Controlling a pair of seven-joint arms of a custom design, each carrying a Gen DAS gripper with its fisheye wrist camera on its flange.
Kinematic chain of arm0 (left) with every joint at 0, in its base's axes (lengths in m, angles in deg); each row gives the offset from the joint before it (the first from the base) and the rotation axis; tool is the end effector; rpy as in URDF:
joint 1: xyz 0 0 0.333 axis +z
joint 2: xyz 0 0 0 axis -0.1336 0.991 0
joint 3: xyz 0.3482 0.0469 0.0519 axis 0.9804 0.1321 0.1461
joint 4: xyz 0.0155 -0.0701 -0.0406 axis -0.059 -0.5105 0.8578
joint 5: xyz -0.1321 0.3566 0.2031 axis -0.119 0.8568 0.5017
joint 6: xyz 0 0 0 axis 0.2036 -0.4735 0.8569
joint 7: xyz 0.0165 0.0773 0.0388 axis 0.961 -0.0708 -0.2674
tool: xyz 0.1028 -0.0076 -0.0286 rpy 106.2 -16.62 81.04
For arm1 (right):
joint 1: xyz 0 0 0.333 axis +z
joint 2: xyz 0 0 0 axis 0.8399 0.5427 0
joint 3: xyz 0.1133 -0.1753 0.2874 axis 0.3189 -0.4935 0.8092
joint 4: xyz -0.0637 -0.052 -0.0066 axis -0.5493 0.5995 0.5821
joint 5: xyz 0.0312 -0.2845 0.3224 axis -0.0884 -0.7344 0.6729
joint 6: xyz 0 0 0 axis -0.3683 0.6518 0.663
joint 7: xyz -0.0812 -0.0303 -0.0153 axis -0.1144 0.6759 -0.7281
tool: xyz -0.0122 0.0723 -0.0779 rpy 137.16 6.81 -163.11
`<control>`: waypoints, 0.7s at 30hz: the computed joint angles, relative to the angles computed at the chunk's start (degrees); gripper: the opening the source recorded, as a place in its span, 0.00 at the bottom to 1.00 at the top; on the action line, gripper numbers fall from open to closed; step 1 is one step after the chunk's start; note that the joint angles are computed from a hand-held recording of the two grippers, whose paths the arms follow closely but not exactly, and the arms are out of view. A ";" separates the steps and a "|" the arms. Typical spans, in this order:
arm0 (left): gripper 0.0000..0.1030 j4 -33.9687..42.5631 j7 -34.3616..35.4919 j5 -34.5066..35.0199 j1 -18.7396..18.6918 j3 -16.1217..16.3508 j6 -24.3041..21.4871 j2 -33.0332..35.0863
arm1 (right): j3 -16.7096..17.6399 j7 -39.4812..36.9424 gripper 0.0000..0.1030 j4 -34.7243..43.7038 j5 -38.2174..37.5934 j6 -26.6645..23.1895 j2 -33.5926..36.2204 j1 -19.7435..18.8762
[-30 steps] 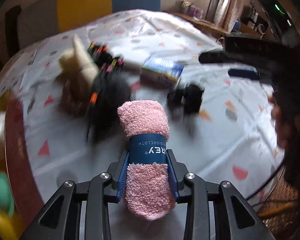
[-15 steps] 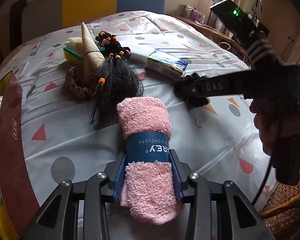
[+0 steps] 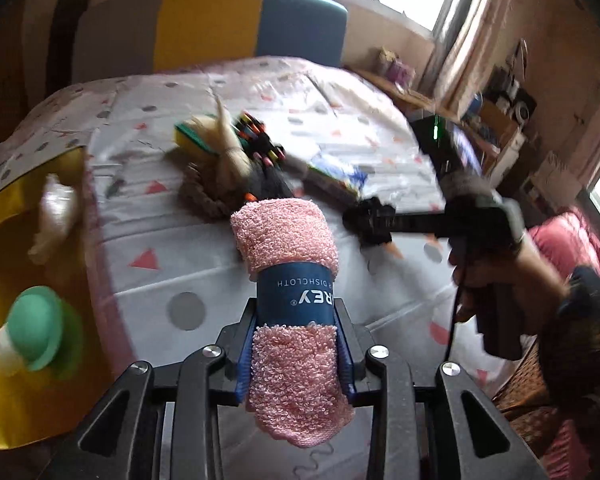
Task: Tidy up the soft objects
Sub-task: 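Place the pink towel into the gold tray with the left gripper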
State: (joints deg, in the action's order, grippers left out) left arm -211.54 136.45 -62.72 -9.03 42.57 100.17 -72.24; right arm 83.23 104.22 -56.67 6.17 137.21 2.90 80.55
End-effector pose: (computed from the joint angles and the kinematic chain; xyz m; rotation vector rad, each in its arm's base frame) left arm 0.6004 -0.1440 0.3831 -1.7834 2.0907 -0.9747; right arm 0.7373 0.3344 0.3309 -2.0840 1.7710 -0.3189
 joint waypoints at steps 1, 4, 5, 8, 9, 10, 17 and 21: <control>0.32 -0.53 0.39 -1.16 0.55 -0.11 0.13 -0.96 | -0.60 0.15 0.15 -0.13 -0.91 0.00 -0.09 0.63; 0.32 -1.65 0.34 -3.94 1.02 1.32 0.95 -3.44 | -1.09 0.53 0.15 -0.43 -1.94 0.08 -0.33 1.13; 0.32 -1.94 -0.52 -4.41 1.20 2.38 0.89 -4.29 | -1.19 0.61 0.15 -0.53 -2.23 0.09 -0.42 1.24; 0.32 -2.46 -8.71 1.23 0.88 6.34 1.17 -4.97 | -1.58 0.91 0.15 -0.07 -3.24 -0.20 -0.12 1.69; 0.32 -2.27 -12.30 3.82 1.23 7.75 0.82 -4.79 | -1.61 1.02 0.15 0.32 -3.42 -0.36 0.14 1.76; 0.32 -2.12 -15.45 6.08 1.66 8.78 0.40 -4.63 | -1.63 1.09 0.15 0.24 -3.55 -0.35 0.08 1.76; 0.32 3.77 -34.32 24.27 5.40 14.03 -4.81 1.37 | -1.71 1.34 0.15 0.84 -4.45 -0.89 0.47 1.98; 0.33 8.84 -41.60 31.13 6.78 15.23 -8.08 6.20 | -1.77 1.34 0.15 0.78 -4.80 -1.02 0.38 2.05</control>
